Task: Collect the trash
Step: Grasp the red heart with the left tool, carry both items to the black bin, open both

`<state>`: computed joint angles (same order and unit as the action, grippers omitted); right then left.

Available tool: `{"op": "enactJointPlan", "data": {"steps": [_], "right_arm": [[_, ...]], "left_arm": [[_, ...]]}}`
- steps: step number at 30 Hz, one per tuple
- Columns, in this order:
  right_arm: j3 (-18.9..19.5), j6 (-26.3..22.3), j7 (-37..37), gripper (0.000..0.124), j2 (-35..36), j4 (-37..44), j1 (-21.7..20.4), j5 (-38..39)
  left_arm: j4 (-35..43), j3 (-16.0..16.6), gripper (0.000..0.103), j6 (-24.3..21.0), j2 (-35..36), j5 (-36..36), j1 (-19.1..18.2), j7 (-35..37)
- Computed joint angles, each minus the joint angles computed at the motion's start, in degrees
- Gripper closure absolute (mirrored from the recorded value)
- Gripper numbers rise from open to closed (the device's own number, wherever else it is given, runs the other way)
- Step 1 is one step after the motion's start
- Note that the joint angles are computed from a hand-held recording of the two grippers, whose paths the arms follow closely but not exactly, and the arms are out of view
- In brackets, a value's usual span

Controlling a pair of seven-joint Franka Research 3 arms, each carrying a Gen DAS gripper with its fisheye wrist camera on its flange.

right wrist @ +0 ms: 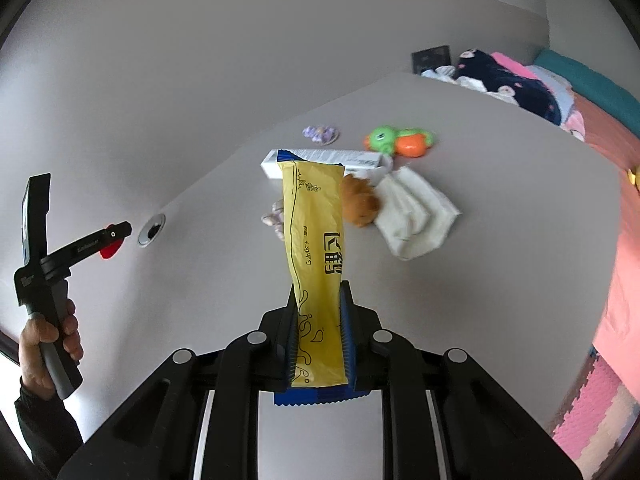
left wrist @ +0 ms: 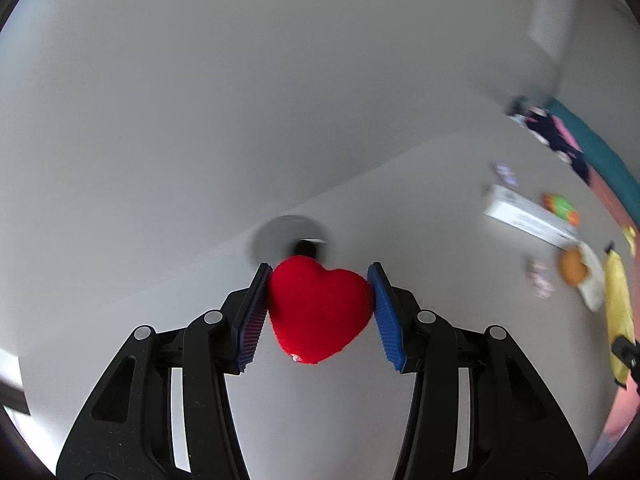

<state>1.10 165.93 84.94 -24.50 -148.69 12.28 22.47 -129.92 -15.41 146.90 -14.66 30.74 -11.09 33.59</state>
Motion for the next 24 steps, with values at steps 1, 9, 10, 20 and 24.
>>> {"op": "enactJointPlan", "data": {"steps": [1,9,10,20,24], "right_arm": [[-0.31,-0.13,-0.14,0.105,-1.26,-0.78,-0.23,0.02],[-1.45,-1.89,-0.41,0.105,-9.68,-5.00,-4.19,-1.65],[-1.78,-2.04,-0.57,0.105,-10.96,-5.65,-4.84,-1.84],[-6.93,-4.92,-4.03,0.105,-21.59,-11.20,-11.42,-1.52],[-8.62,-6.91,-5.80,0.105,-24.76,-12.76,-15.28,-1.75]], "left_arm": [[0.39,-0.57,0.055,-0.22,-0.04,-0.20,-0.66,0.24],[6.26,-4.30,0.055,-0.09,5.84,1.37,-5.39,-0.24],[7.68,-4.66,0.055,-0.36,6.95,1.45,-6.42,0.06],[22.71,-6.58,0.055,-4.53,19.91,7.24,-17.44,-0.45],[29.36,-6.36,0.055,-6.66,25.32,8.39,-22.58,0.54]]}}
